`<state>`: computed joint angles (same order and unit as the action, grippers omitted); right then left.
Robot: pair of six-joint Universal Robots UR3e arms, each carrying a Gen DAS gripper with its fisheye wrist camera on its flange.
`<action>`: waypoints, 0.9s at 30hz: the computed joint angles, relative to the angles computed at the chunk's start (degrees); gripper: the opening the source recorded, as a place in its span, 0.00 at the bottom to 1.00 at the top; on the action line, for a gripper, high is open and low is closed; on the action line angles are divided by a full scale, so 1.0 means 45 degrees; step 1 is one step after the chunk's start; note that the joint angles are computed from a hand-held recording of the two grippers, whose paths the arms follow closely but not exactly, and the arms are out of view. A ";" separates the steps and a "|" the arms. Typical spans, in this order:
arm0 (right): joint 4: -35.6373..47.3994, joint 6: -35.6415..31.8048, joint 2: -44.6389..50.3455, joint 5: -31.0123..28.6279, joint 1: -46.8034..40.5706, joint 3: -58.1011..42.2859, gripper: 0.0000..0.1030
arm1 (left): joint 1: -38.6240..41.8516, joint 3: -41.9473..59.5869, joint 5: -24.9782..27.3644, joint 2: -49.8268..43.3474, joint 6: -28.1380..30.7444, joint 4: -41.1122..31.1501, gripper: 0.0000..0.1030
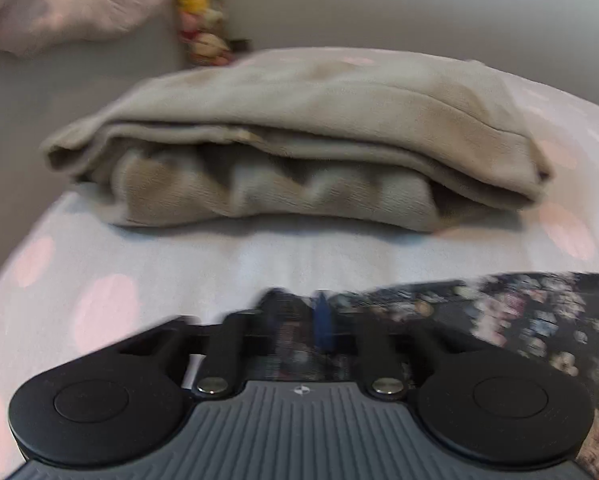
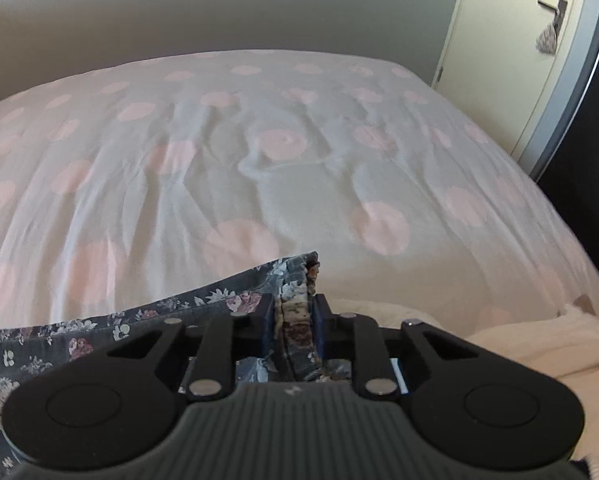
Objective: Fold clothes
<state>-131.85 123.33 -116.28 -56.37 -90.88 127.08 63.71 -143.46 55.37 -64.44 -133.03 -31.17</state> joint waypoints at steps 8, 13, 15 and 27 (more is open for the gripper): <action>-0.0642 0.0208 -0.1031 -0.0129 -0.0324 0.0417 0.18 | 0.0736 0.0525 -0.0712 0.0874 0.0539 -0.1781 0.05; -0.0969 -0.0026 -0.1157 -0.0247 -0.0506 0.0767 0.18 | 0.0264 0.0718 -0.0316 0.0337 0.0182 -0.0773 0.05; -0.1098 -0.0169 -0.1119 -0.0484 -0.0364 0.0907 0.18 | -0.0320 0.1185 0.0326 -0.0460 0.0055 -0.0597 0.05; 0.1883 -0.4450 -0.3406 0.0739 -0.1551 0.0512 0.43 | 0.1103 0.1466 -0.1457 0.3335 0.5627 -0.5493 0.49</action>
<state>-123.38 103.31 -131.61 -53.04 -97.86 129.38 68.67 -136.87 48.81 -49.43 -107.71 -55.89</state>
